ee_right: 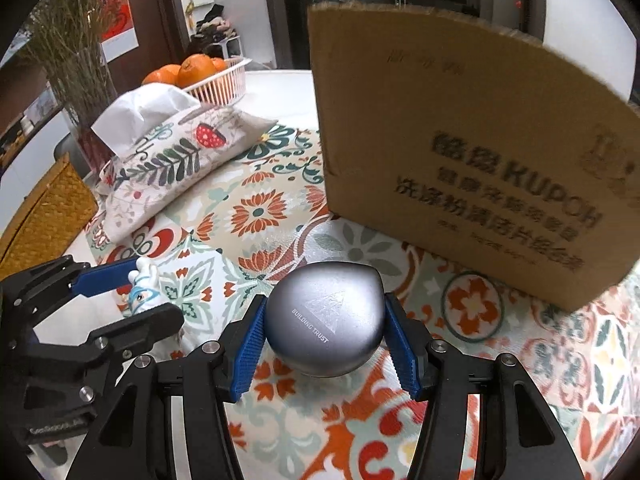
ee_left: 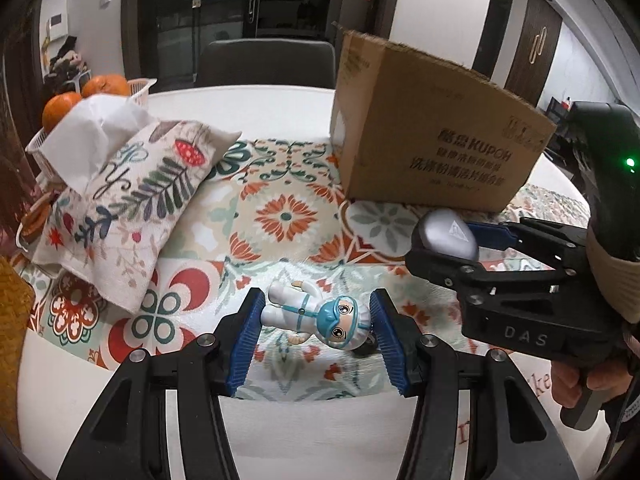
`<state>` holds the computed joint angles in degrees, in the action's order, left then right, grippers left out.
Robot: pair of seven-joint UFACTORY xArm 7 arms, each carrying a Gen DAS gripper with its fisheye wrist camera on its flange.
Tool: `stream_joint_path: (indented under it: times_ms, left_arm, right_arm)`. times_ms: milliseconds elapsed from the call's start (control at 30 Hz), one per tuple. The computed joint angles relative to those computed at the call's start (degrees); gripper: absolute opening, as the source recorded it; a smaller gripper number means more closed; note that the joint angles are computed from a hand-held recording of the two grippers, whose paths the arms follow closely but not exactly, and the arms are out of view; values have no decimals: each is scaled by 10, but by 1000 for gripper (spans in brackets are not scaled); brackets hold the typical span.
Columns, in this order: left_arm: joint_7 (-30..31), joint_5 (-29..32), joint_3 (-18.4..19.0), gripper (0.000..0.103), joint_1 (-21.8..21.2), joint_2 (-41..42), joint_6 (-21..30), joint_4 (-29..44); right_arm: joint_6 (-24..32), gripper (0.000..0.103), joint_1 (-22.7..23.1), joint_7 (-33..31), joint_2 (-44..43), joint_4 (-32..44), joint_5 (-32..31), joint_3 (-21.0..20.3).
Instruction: Organize rigid objects
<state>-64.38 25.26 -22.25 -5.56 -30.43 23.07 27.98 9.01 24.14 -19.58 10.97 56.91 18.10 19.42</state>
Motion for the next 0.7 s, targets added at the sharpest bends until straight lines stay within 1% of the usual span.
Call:
stream_joint_path:
  times_ms: [100, 233, 333, 567, 700]
  left_arm:
    - [-3, 4, -4, 53, 1, -3, -1, 8]
    - [-6, 8, -10, 53, 2, -5, -2, 20]
    - [-7, 12, -16, 53, 2, -8, -1, 32]
    - [-5, 25, -30, 53, 6, -15, 12, 64]
    - [-5, 38, -39, 53, 12, -10, 21, 88]
  right_arm:
    - [-8, 57, 5, 13, -30, -23, -7, -8]
    - [-15, 57, 17, 48, -67, -49, -28, -27]
    - [-23, 57, 25, 99, -98, -73, -71, -45]
    - [-31, 57, 16, 185, -162, -112, -129, -61]
    - [-37, 57, 14, 210, -185, -124, -143, -69]
